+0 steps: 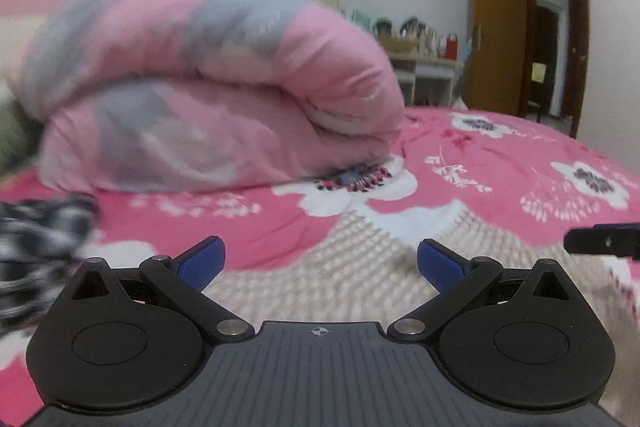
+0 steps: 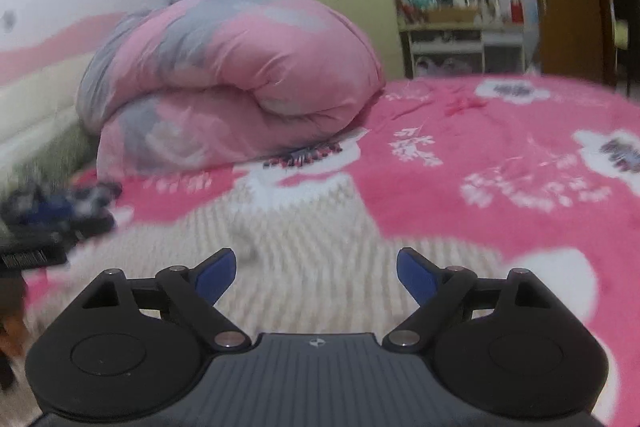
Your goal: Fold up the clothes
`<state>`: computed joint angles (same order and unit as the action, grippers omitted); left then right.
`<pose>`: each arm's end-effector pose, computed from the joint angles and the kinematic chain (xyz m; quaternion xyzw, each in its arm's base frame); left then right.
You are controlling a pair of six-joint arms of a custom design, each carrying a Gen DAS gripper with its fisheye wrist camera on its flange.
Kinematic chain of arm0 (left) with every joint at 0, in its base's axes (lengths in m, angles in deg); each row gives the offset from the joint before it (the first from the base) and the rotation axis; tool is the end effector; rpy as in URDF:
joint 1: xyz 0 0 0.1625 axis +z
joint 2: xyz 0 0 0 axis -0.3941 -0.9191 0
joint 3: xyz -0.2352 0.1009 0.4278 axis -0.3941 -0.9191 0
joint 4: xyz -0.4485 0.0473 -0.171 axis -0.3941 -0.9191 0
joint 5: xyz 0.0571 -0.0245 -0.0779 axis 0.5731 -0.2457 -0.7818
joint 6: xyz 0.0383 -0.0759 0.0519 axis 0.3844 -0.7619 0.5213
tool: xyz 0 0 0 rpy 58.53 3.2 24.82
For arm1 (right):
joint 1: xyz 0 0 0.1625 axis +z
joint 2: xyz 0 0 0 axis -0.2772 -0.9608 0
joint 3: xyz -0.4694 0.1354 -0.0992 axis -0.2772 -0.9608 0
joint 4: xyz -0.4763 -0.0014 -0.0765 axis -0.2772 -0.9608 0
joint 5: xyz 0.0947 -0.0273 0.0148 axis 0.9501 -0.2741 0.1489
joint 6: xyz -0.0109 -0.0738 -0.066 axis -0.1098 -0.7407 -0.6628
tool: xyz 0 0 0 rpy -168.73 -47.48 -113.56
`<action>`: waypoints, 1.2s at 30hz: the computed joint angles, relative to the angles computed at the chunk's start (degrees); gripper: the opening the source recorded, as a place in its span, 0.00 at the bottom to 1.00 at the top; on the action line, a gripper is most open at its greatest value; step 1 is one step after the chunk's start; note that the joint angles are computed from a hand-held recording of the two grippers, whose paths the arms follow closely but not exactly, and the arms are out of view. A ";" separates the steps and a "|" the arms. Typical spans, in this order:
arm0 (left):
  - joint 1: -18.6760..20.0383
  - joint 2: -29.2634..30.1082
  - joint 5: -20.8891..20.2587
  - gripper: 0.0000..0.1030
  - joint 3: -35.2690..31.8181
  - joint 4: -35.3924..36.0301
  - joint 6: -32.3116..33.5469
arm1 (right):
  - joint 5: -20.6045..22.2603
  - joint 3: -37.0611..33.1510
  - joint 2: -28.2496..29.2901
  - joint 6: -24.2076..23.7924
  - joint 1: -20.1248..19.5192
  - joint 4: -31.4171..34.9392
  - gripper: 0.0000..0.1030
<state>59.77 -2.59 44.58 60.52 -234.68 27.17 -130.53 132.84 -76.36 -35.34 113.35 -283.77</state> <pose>-0.1857 -0.4249 0.2058 0.0888 0.7498 -0.5422 0.3686 0.2032 -0.5189 0.1751 0.3569 -0.8733 0.3239 0.0717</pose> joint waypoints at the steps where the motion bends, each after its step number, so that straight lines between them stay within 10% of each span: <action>1: 2.37 0.19 -2.12 1.00 -2.21 0.20 2.35 | 0.44 -2.90 0.97 2.68 0.21 3.61 0.87; 10: 15.16 0.56 -15.58 0.89 -12.25 17.96 -9.40 | -4.07 -20.85 12.60 16.10 1.27 22.09 0.74; 17: 18.23 2.98 -17.70 0.50 -14.83 16.66 -12.17 | -2.00 -24.61 16.36 20.65 0.61 24.01 0.54; 23: 16.10 5.49 -15.85 0.12 -15.04 5.70 -4.63 | -1.54 -24.23 15.96 20.53 0.90 23.00 0.12; 31: 8.25 3.10 -14.70 0.08 -9.35 -9.71 9.58 | 3.67 -17.99 8.60 14.05 2.10 20.56 0.11; 36: 0.69 -0.21 -13.90 0.08 -0.13 -12.99 11.60 | 5.03 -9.65 0.81 0.84 2.22 18.32 0.11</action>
<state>60.46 -2.80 30.68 60.39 -247.67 38.77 -125.51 123.19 -75.54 -34.50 115.57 -265.44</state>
